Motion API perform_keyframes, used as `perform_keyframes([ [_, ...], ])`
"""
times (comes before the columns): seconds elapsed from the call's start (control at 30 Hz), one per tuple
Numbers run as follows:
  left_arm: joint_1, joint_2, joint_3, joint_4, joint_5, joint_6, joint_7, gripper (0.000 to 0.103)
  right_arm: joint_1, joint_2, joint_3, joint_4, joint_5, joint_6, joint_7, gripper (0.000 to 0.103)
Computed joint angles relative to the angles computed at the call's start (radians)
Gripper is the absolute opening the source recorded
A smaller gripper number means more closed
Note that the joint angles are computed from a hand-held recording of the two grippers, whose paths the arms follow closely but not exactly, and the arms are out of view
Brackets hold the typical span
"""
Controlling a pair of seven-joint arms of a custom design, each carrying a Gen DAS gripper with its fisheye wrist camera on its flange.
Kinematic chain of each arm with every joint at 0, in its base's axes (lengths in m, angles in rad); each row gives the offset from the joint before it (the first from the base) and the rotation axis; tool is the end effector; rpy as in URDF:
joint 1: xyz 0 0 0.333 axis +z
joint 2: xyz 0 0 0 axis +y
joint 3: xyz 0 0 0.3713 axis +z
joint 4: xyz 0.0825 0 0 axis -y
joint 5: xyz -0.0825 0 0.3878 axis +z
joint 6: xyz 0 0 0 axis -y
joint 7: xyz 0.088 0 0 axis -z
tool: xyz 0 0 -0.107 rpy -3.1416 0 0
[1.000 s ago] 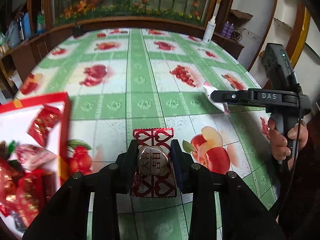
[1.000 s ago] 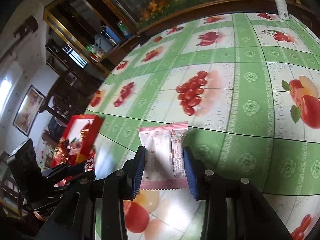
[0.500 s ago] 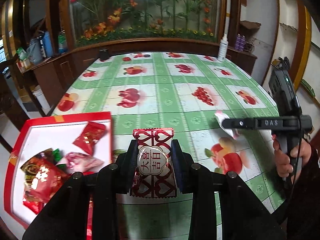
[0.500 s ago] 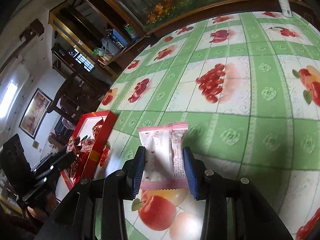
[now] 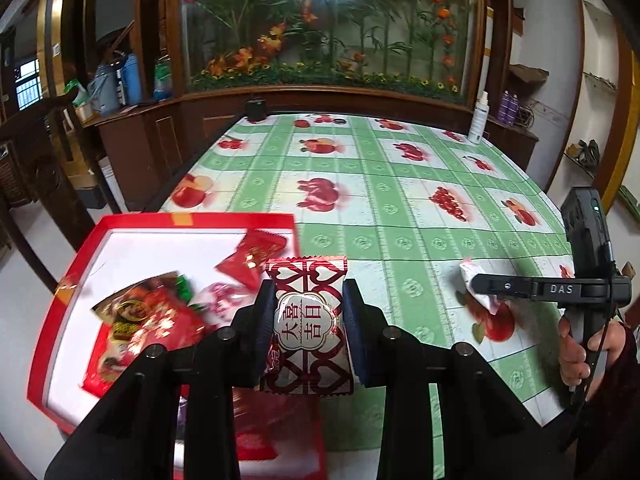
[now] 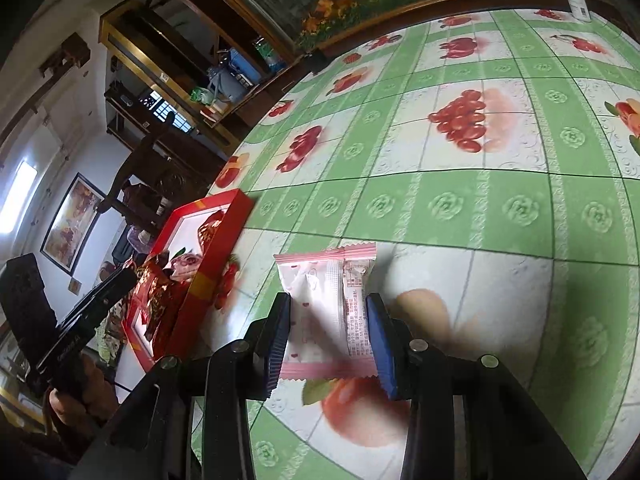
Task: Organize snacks
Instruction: 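Lift both packets and carry them toward the white tray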
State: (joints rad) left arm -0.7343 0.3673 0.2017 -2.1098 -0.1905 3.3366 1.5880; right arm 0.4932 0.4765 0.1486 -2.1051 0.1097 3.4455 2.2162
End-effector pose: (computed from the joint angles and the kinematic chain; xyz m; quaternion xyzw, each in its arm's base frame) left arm 0.5646 -0.3244 0.3968 -0.5041 0.7541 -0.3600 0.2183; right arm 0.5407 0.3742 0.3395 -0.5846 0.6944 -0.0250 0.4189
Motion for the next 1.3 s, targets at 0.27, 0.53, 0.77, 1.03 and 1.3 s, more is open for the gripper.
perform_keyframes([
  [0.27,0.033,-0.063,-0.006,-0.105,-0.079,0.07,0.052,0.03,0.043,0.007,-0.019,0.002,0.017,0.064,-0.026,0.039],
  [0.53,0.086,-0.102,-0.042,-0.176,-0.209,0.129,0.132,0.03,-0.003,0.059,0.053,0.063,-0.048,0.095,0.007,0.039],
  [0.77,0.288,-0.122,-0.238,-0.217,-0.149,0.153,0.117,0.03,0.167,0.071,-0.092,0.107,0.099,0.062,-0.038,0.039],
  [1.03,0.435,-0.141,-0.361,-0.237,0.017,0.182,0.032,0.03,0.294,0.061,-0.213,0.082,0.32,0.082,-0.102,0.039],
  [1.3,0.484,-0.13,-0.369,-0.203,0.124,0.157,-0.021,0.03,0.392,0.067,-0.304,0.089,0.556,0.081,-0.184,0.04],
])
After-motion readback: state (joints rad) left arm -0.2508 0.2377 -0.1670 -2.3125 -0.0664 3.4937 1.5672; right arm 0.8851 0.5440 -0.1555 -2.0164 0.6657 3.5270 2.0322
